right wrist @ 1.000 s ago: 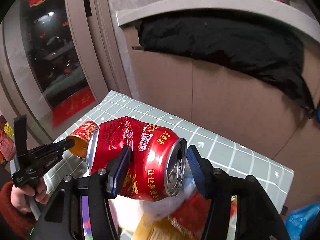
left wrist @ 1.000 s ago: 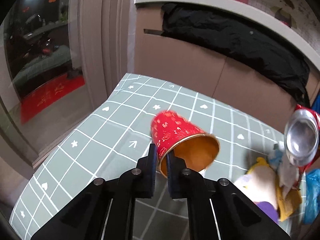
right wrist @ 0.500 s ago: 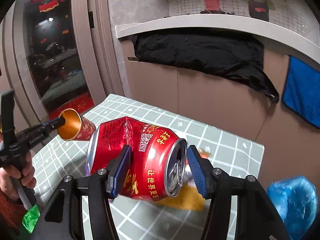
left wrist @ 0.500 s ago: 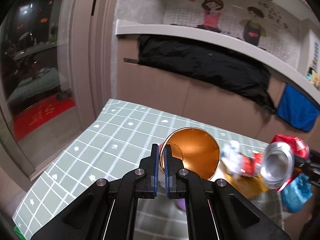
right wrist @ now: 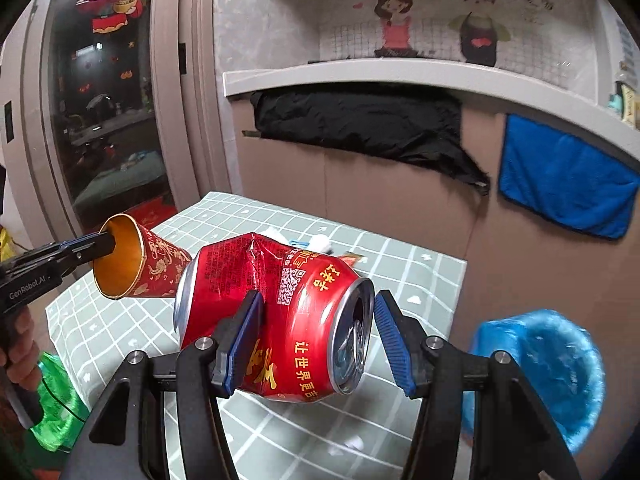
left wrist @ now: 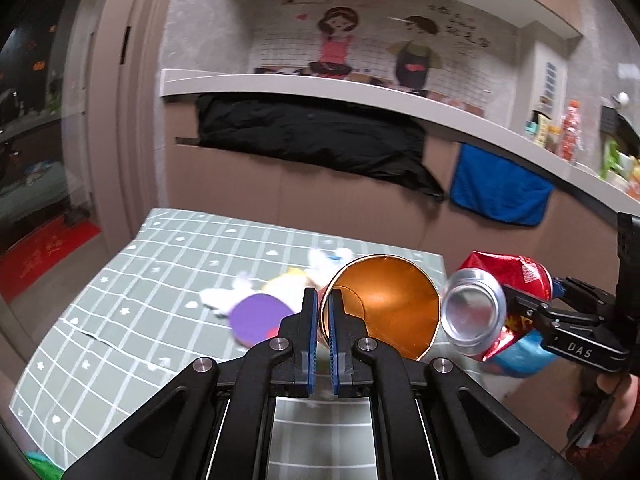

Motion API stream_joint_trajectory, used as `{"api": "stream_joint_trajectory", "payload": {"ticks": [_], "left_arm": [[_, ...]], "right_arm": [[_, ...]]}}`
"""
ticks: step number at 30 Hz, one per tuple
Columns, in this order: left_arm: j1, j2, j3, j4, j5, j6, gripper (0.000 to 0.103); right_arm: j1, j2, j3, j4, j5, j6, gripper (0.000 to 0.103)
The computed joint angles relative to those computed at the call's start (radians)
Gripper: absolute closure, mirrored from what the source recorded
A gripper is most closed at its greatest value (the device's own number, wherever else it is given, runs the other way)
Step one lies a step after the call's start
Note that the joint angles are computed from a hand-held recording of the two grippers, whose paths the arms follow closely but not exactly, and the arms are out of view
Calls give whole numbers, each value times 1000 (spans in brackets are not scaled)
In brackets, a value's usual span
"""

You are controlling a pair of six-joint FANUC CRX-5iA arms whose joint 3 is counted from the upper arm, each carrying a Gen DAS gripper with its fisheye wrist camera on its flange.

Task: Collect trash
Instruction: 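Carry the cup and can over the blue bin and open both tools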

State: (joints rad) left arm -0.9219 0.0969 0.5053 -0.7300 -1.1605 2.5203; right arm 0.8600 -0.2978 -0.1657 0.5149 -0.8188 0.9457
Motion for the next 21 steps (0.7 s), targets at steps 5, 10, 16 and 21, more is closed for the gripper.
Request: {"api": "stream_joint_trajectory", "payload": {"ticks": [5,10,16,21], "left_arm": [[-36,53,76,7,17,-36,98],[-53,128,171,38,49,-99,98],[-42,268,336,135,89,-214,98],[-17,407,497,242,102,-309,98]], "right_arm": [[5,-85,-70,95,-8,-69,49],[-23,-153,-114,154,-16,-113,49],[-107,-200,-154,199,-19,-129,50],[-230,-206,-156,176,14,-97,50]]}}
